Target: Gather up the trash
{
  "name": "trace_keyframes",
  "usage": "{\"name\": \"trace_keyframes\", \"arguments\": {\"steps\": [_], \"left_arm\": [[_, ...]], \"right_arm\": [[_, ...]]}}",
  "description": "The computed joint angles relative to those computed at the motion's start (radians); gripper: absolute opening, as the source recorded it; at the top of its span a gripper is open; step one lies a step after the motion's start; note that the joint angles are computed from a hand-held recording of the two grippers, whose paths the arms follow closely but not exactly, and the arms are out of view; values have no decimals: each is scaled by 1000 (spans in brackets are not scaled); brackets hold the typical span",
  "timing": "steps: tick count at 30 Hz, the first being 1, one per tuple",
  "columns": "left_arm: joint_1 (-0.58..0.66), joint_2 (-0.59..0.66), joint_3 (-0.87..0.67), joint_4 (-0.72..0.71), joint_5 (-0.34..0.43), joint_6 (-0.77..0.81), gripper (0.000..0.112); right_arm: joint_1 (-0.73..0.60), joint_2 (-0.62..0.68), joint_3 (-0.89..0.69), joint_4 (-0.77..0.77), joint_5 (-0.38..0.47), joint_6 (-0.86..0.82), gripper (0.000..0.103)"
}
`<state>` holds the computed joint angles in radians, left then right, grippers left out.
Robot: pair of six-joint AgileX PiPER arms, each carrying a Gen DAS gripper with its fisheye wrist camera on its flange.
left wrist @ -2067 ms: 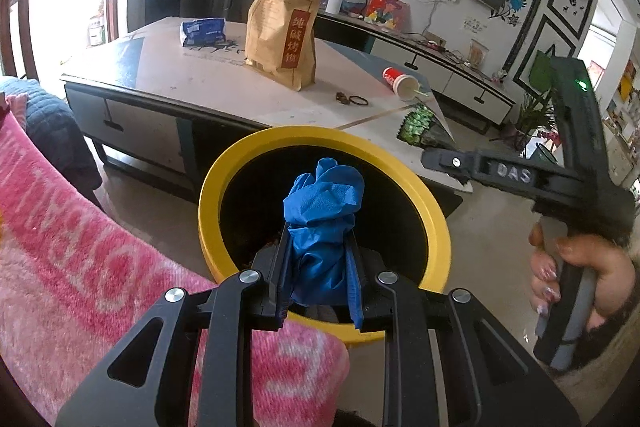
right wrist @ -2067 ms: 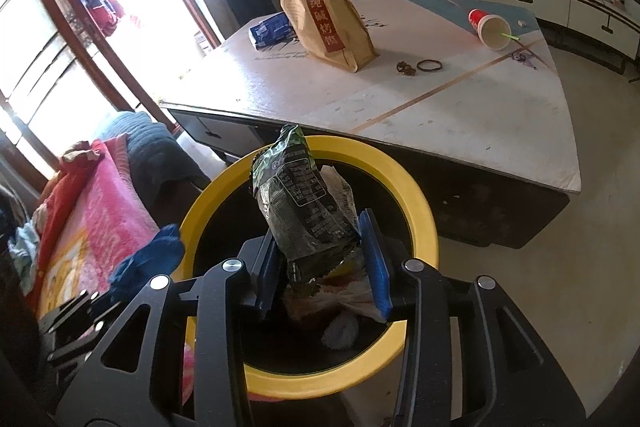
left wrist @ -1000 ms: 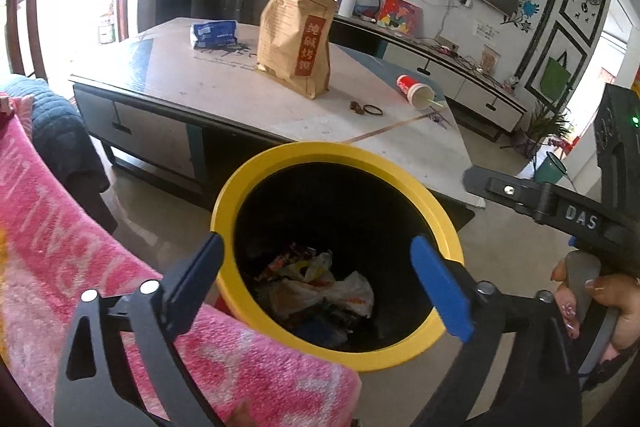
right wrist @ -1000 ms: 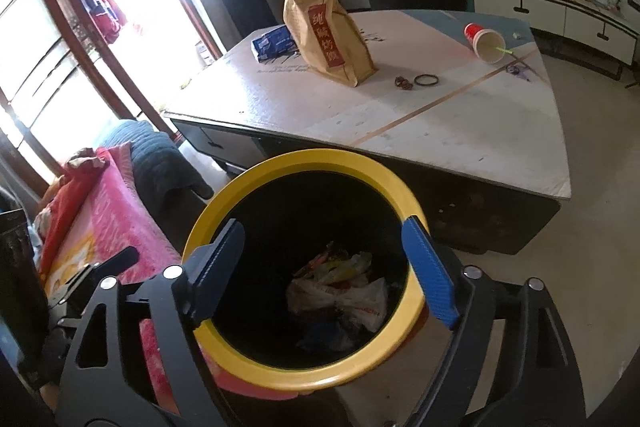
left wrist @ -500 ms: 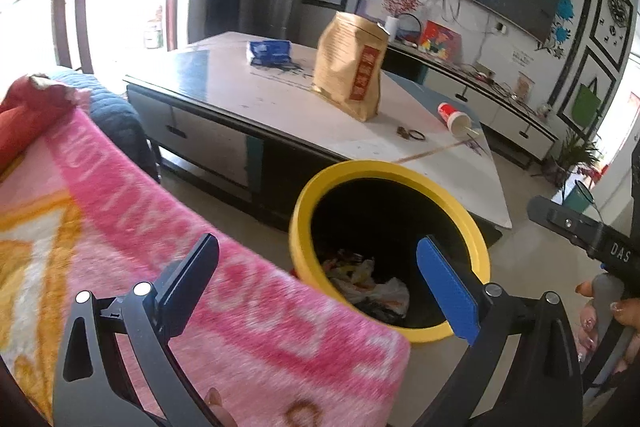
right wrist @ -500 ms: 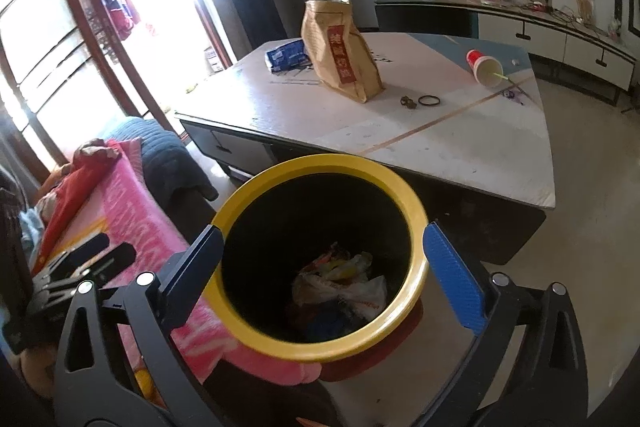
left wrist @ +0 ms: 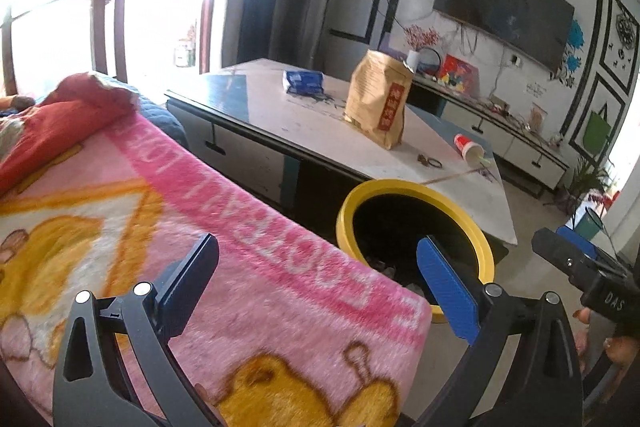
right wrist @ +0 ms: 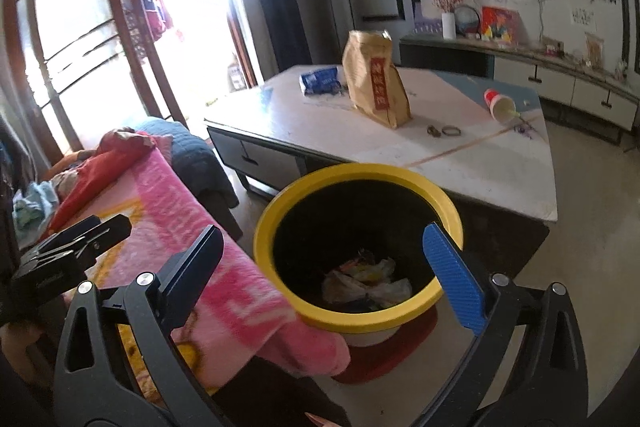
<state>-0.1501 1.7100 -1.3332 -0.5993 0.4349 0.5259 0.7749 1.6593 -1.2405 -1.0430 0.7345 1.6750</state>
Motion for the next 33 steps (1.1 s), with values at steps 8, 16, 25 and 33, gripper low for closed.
{"name": "trace_keyframes", "arguments": {"steps": [8, 16, 25, 33], "left_arm": [[65, -164, 202, -186, -108, 225, 96], [150, -304, 376, -495, -130, 560, 97], [201, -410, 523, -791, -160, 861, 97], [215, -428, 554, -815, -154, 885, 97]], "right_arm": [[178, 44, -2, -253, 183, 195, 92], [308, 84, 7, -397, 358, 324, 92], [374, 141, 8, -460, 440, 388, 92], [386, 164, -11, -464, 457, 377, 92]]}}
